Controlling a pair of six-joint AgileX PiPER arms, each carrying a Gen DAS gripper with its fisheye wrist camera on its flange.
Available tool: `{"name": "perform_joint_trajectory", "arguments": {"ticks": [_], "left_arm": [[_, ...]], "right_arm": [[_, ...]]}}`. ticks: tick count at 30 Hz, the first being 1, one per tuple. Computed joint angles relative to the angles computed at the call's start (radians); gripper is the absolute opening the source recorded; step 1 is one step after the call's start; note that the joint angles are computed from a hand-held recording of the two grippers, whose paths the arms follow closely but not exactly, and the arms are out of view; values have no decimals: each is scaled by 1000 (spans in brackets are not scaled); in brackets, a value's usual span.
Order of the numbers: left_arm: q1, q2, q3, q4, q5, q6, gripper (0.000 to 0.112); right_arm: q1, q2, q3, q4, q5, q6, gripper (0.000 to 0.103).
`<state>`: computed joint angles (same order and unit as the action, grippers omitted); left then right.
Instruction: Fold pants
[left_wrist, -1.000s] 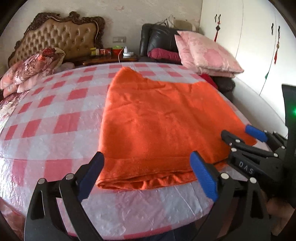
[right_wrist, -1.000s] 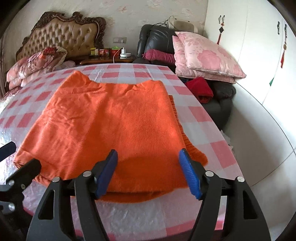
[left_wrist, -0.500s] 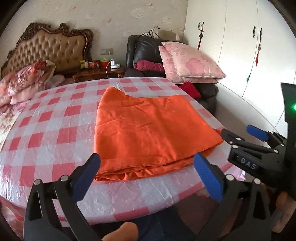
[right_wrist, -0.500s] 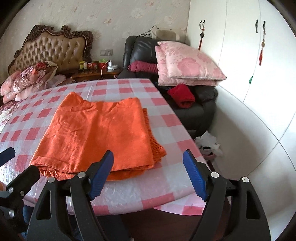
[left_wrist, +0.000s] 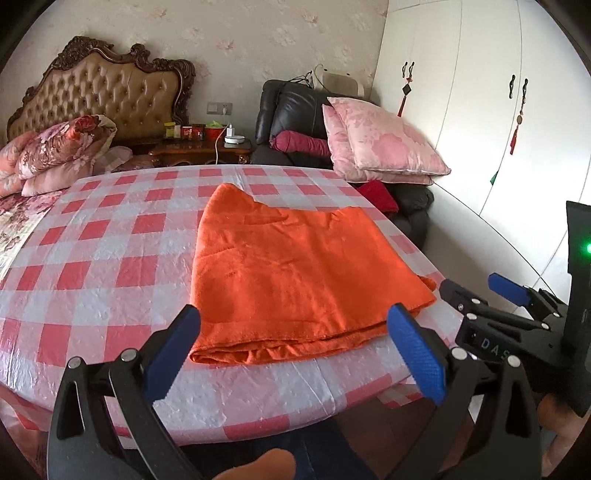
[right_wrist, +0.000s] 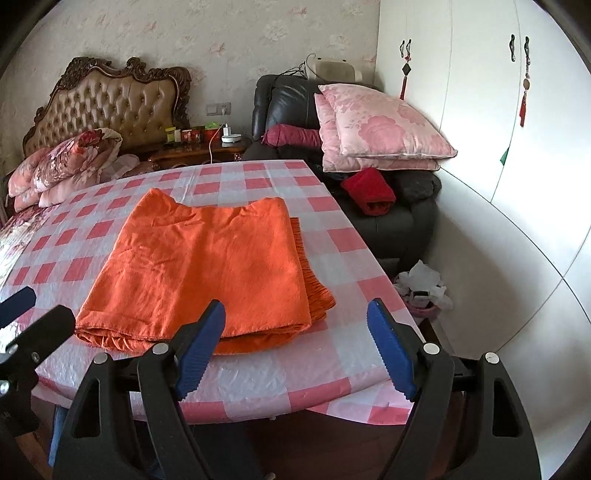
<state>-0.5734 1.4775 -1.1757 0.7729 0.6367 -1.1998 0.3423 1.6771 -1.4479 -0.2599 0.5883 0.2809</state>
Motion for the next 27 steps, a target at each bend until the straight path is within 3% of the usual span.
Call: {"name": "perform_joint_trajectory", "arguments": {"ticks": [27], "left_arm": [[-20,59,-53,25,94,4,101]], "right_arm": [[-17,23,-2,59,9,-52,77]]}}
